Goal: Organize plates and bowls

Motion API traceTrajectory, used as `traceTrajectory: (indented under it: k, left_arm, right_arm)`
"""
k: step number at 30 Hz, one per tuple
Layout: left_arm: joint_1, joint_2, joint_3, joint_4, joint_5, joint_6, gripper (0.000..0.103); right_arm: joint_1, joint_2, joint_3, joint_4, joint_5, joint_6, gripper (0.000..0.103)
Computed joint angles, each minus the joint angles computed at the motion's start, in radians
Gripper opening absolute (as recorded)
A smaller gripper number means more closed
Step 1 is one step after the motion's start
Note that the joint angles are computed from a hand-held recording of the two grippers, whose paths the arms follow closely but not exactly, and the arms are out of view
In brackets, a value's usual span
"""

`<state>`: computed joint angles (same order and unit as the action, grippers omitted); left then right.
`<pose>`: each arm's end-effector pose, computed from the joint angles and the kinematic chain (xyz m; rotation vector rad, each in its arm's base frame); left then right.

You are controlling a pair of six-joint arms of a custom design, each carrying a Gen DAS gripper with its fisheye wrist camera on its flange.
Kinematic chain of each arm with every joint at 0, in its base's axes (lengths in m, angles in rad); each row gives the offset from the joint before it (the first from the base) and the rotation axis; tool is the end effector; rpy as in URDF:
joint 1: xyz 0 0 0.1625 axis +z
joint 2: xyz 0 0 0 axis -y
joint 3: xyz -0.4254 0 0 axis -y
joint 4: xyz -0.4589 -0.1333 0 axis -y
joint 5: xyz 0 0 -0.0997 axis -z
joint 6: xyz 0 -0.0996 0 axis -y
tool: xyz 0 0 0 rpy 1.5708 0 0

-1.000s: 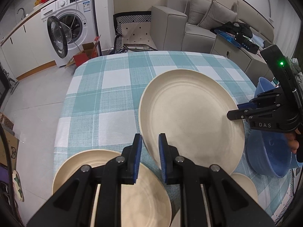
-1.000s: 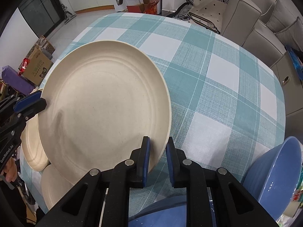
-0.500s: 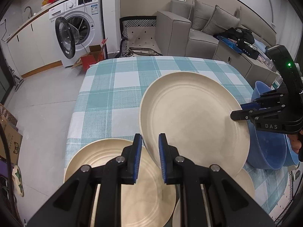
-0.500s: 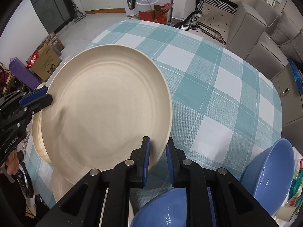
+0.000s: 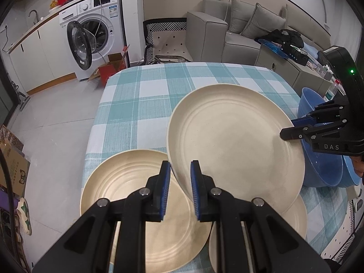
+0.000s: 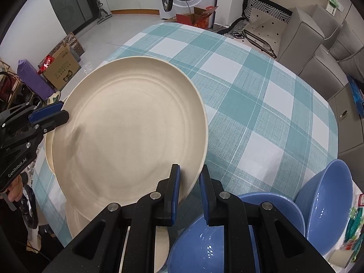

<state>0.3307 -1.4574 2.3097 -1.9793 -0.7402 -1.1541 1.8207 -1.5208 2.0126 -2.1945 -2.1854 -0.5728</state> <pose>-0.3220 -0.3292 0.1362 0.3322 2.3211 -0.7656 0.2059 -0.4999 0.3031 0.9572 -2.3259 0.0356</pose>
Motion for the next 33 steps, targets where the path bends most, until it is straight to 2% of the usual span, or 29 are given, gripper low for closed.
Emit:
traceTrajectory:
  k: [14, 33]
  left_arm:
    - [-0.066, -0.040, 0.028, 0.078, -0.015, -0.089, 0.016]
    - [-0.135, -0.078, 0.075, 0.111, -0.053, -0.172, 0.016]
  right_arm:
    - [0.016, -0.072, 0.068, -0.013, 0.013, -0.022, 0.017]
    - [0.021, -0.190, 0.167, -0.024, 0.033, -0.049, 0.017]
